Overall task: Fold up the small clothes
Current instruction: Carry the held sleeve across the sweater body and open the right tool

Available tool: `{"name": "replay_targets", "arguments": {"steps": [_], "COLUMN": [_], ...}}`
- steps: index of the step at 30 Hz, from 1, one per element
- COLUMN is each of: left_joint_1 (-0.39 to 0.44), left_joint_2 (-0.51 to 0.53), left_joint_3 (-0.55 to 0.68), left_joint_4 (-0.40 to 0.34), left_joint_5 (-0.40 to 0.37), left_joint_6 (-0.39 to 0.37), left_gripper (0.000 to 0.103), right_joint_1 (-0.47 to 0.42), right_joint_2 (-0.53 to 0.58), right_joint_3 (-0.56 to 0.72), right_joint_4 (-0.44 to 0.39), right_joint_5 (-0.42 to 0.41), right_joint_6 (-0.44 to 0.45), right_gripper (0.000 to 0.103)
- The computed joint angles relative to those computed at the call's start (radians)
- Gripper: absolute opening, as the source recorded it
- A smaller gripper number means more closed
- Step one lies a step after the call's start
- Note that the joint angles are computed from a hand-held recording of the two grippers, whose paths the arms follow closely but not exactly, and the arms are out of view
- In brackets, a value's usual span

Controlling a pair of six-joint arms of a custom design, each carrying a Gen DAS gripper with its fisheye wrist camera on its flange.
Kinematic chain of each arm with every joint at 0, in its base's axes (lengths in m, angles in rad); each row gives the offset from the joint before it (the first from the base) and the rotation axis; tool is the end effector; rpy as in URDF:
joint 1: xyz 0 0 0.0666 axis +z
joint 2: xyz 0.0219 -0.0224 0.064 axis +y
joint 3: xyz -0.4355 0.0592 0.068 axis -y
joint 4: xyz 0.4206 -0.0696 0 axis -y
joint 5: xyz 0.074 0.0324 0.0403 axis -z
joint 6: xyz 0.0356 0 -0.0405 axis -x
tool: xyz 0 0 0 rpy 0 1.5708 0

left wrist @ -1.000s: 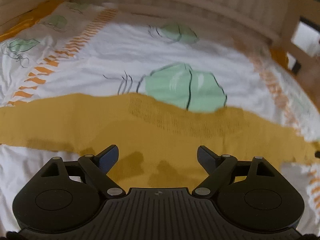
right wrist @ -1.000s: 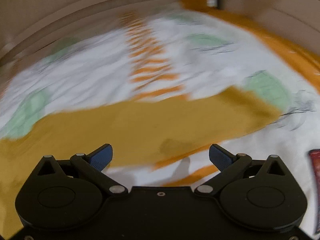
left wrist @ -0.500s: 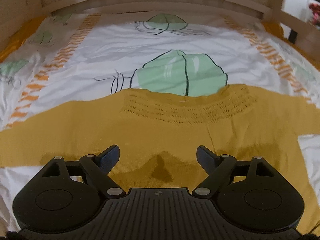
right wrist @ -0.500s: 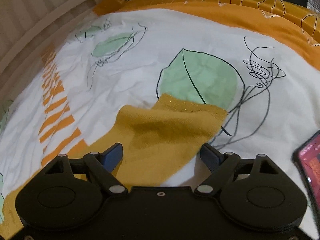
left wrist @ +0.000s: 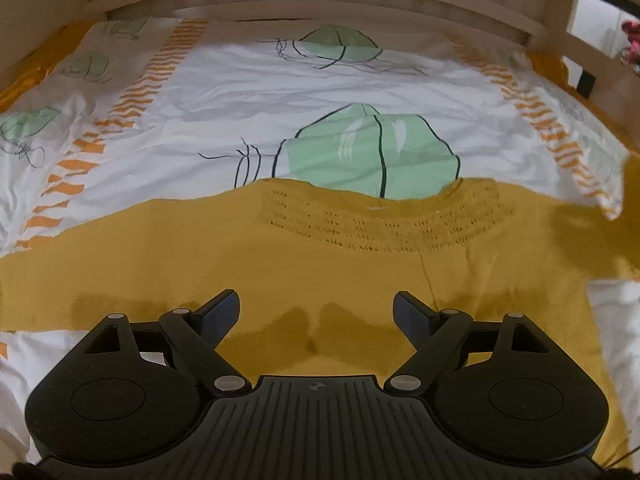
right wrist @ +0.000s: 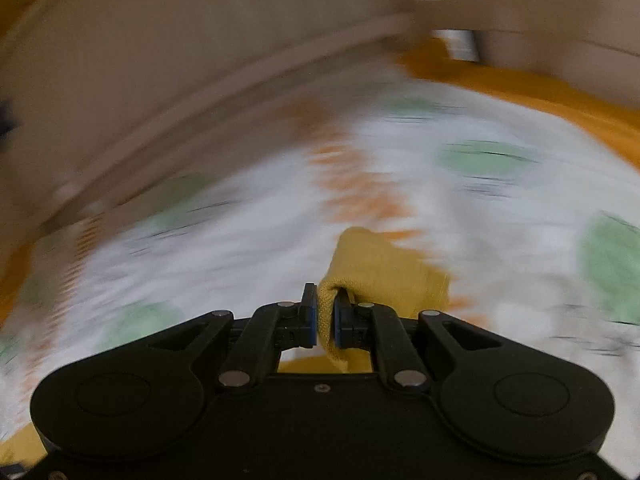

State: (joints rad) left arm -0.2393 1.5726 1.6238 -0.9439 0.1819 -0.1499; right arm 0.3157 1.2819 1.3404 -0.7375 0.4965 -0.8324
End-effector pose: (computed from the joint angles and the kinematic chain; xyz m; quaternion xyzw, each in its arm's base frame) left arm 0.5608 -0.1439 0.5025 0.2112 0.9156 -0.1004 0.3271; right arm 0.4471 0.1278 0.5257 0.3259 0.8185 0.0409 0.4714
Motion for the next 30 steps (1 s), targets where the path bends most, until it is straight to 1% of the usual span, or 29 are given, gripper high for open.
{"name": "replay_targets", "arguments": {"steps": [3, 6, 10, 11, 13, 14, 15, 16, 17, 18, 19, 20, 21, 23, 25, 26, 29, 30], "left_joint_1": [0.022, 0.048, 0.082, 0.089, 0.098, 0.1, 0.101, 0.102, 0.102, 0.102, 0.1, 0.099, 0.097, 0.091, 0.087, 0.083, 0.074, 0.07], "left_joint_2": [0.01, 0.017, 0.035, 0.039, 0.048, 0.053, 0.058, 0.061, 0.064, 0.065, 0.067, 0.064, 0.064, 0.064, 0.062, 0.06, 0.052, 0.047], "left_joint_3": [0.028, 0.052, 0.087, 0.091, 0.103, 0.108, 0.112, 0.114, 0.116, 0.115, 0.116, 0.11, 0.107, 0.1, 0.087, 0.079, 0.052, 0.037], "left_joint_4": [-0.018, -0.02, -0.036, -0.039, -0.05, -0.056, -0.061, -0.064, -0.068, -0.073, -0.077, -0.078, -0.081, -0.086, -0.083, -0.082, -0.072, -0.06], "left_joint_5": [0.014, 0.025, 0.037, 0.041, 0.039, 0.036, 0.032, 0.033, 0.037, 0.041, 0.045, 0.048, 0.053, 0.059, 0.075, 0.082, 0.108, 0.116], "left_joint_6": [0.021, 0.048, 0.085, 0.091, 0.096, 0.097, 0.097, 0.096, 0.094, 0.09, 0.087, 0.081, 0.075, 0.068, 0.059, 0.055, 0.037, 0.035], "left_gripper": [0.084, 0.084, 0.084, 0.084, 0.084, 0.084, 0.084, 0.084, 0.084, 0.084, 0.084, 0.084, 0.084, 0.084, 0.084, 0.084, 0.084, 0.084], "right_joint_1": [0.083, 0.154, 0.226, 0.237, 0.264, 0.272, 0.28, 0.291, 0.297, 0.301, 0.306, 0.308, 0.313, 0.321, 0.334, 0.339, 0.357, 0.365], "right_joint_2": [0.115, 0.225, 0.374, 0.4, 0.439, 0.449, 0.449, 0.437, 0.427, 0.411, 0.394, 0.378, 0.361, 0.328, 0.316, 0.3, 0.265, 0.257], "right_joint_3": [0.131, 0.231, 0.349, 0.364, 0.387, 0.388, 0.378, 0.361, 0.347, 0.325, 0.309, 0.292, 0.274, 0.24, 0.228, 0.209, 0.155, 0.142], "right_joint_4": [0.04, 0.076, 0.069, 0.067, 0.057, 0.054, 0.052, 0.05, 0.047, 0.042, 0.03, 0.014, -0.008, -0.056, -0.101, -0.122, -0.123, -0.123], "right_joint_5": [-0.072, -0.154, -0.235, -0.254, -0.275, -0.282, -0.28, -0.267, -0.249, -0.225, -0.196, -0.168, -0.134, -0.069, -0.011, 0.015, 0.065, 0.081], "right_joint_6": [0.072, 0.106, 0.151, 0.155, 0.157, 0.163, 0.168, 0.166, 0.167, 0.171, 0.179, 0.185, 0.186, 0.178, 0.168, 0.164, 0.152, 0.145], "right_gripper": [0.016, 0.017, 0.019, 0.022, 0.023, 0.026, 0.038, 0.044, 0.054, 0.058, 0.059, 0.062, 0.07, 0.079, 0.081, 0.084, 0.089, 0.093]}}
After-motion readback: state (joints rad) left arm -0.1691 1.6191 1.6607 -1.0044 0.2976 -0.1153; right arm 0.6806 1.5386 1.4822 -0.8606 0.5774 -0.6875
